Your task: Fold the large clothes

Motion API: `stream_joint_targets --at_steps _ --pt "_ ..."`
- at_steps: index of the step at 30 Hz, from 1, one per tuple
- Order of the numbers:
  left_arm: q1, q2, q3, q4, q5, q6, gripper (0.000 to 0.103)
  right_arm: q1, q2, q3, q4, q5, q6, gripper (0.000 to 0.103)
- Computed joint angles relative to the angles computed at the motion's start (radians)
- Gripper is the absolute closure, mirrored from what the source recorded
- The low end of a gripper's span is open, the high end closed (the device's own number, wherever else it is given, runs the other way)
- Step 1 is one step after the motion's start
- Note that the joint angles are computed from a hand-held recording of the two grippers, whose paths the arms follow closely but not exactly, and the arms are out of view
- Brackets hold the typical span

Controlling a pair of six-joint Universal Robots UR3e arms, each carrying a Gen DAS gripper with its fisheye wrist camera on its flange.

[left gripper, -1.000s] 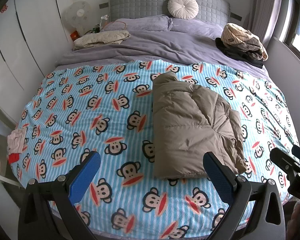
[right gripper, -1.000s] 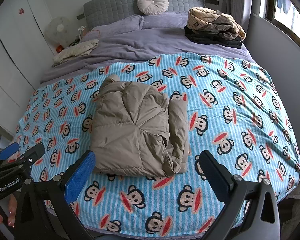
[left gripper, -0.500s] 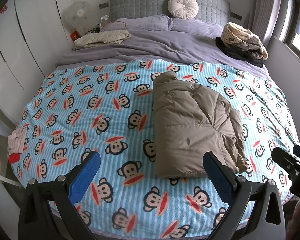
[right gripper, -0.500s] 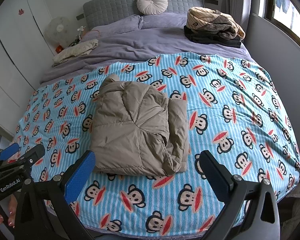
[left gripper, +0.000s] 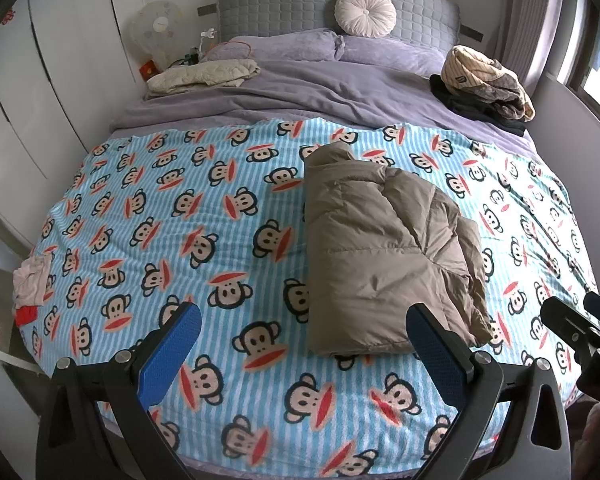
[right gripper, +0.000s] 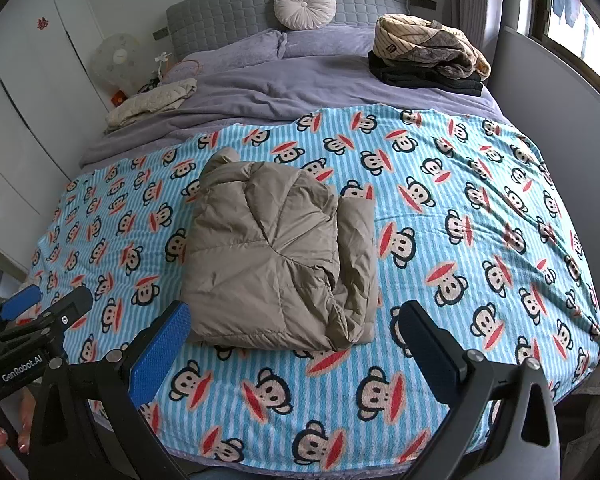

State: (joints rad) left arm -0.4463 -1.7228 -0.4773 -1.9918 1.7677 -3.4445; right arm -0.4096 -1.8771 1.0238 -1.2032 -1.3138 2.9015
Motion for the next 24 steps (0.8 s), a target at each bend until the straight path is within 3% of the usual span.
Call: stream_joint_targets --at_steps 20,24 --pt "0.001 0.04 -0.053 0.016 -0.008 -0.011 0.0 0.016 -0.001 0.007 -0.009 -0.011 0.019 0.0" --pt "0.007 -0.007 0.023 -0.007 -0.014 -0.003 0.0 0.018 0.003 0.003 -0.008 -0.012 0.02 0.0"
